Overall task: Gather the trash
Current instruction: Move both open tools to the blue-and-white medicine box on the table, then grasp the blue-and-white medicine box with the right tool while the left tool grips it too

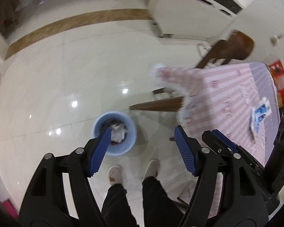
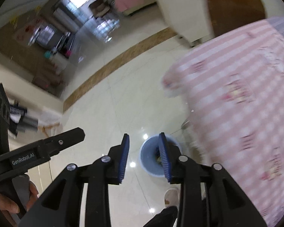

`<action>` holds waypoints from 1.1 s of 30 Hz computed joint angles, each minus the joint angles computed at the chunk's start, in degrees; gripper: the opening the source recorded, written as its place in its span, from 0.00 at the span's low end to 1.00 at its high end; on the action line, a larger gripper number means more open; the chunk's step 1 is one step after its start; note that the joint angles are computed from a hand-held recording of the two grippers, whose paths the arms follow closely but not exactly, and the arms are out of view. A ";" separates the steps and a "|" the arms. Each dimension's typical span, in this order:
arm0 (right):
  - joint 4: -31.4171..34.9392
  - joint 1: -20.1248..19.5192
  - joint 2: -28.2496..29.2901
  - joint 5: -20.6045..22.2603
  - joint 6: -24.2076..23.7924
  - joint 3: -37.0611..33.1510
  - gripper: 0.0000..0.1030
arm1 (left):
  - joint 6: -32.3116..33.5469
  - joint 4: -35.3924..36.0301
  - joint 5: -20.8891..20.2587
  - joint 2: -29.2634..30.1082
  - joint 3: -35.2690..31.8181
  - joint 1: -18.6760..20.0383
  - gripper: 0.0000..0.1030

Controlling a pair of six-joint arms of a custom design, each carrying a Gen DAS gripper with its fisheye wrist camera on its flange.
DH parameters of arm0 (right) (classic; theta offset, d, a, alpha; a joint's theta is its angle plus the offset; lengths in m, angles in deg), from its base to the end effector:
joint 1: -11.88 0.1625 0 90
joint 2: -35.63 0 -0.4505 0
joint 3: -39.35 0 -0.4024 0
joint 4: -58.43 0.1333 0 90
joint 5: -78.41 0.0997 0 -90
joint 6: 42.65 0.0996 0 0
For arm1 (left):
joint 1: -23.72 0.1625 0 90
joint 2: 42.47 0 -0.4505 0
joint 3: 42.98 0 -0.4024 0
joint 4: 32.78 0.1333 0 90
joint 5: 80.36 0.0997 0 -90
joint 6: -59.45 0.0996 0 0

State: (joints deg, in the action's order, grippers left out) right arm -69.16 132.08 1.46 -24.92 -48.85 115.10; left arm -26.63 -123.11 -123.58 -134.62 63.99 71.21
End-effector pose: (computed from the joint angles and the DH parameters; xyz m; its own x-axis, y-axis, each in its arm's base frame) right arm 0.4809 -0.6069 0.0448 -0.7739 -0.5935 0.2211 -0.5888 0.8028 0.0940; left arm -0.1534 -0.4720 0.4188 -0.6788 -0.6712 -0.2979 -0.3360 0.6445 -0.6868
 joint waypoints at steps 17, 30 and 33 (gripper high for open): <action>-12.28 -14.45 -4.97 -10.13 -8.71 -10.47 0.39 | 34.15 -26.85 -5.61 37.98 -29.21 5.37 0.69; -5.61 -22.87 1.47 2.11 -16.76 -23.87 0.42 | 32.49 -21.33 -6.60 47.59 -39.42 7.00 0.69; -0.45 -23.81 3.38 6.99 -16.39 -28.08 0.43 | 31.82 -20.60 -6.50 47.70 -39.50 6.97 0.69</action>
